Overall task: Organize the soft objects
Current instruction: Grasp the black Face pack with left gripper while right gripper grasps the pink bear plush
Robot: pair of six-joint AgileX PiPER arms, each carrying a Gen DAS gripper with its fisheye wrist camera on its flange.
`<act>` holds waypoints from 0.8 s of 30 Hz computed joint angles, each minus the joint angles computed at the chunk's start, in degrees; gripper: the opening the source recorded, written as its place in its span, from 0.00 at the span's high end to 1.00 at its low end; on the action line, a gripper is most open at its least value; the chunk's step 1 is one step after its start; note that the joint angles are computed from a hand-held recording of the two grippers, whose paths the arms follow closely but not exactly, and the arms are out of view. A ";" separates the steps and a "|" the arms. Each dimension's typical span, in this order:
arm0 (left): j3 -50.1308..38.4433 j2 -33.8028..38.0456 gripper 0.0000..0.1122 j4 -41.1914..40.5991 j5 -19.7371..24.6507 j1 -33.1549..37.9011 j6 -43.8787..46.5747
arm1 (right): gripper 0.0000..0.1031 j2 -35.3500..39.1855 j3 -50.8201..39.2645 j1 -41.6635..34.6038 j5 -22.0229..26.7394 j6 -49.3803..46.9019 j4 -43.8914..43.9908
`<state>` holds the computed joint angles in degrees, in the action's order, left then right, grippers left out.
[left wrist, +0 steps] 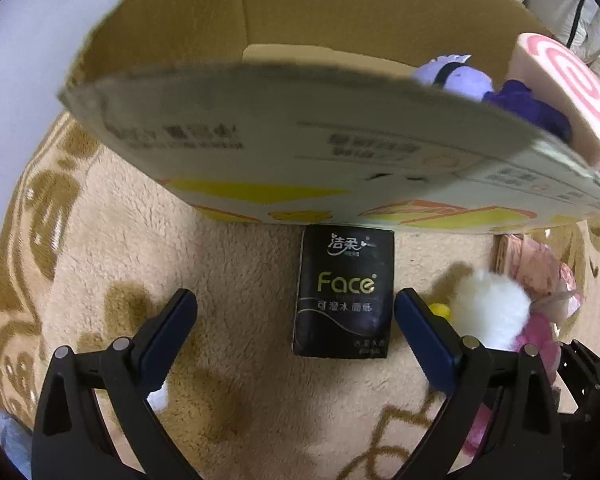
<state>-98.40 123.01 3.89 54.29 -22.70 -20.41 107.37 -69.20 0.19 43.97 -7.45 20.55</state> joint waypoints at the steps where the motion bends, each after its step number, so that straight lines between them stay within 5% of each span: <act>1: -0.14 0.28 0.16 -0.07 -0.12 0.05 -0.01 | 0.26 0.07 -0.12 0.06 0.03 0.02 -0.20; 8: -0.14 0.85 0.23 -0.83 -1.42 0.26 1.04 | 0.32 -0.40 -0.20 1.98 -0.39 3.16 -2.51; 11: 3.02 -0.64 0.27 -0.97 -3.51 0.04 1.05 | 0.50 -1.07 -0.52 3.45 0.11 6.15 -5.91; 15: 3.17 -0.65 0.34 0.52 -3.81 -0.90 -0.13 | 0.52 -3.22 0.81 2.80 -0.53 5.15 -3.15; 21: 2.78 -0.46 0.58 4.23 -2.00 -1.98 -4.46 | 0.52 -7.90 4.50 0.84 -3.39 0.79 1.52; 24: 4.31 -1.72 0.59 2.21 -2.98 -0.67 -3.71 | 0.52 -7.76 4.94 -0.10 -4.96 -2.54 3.82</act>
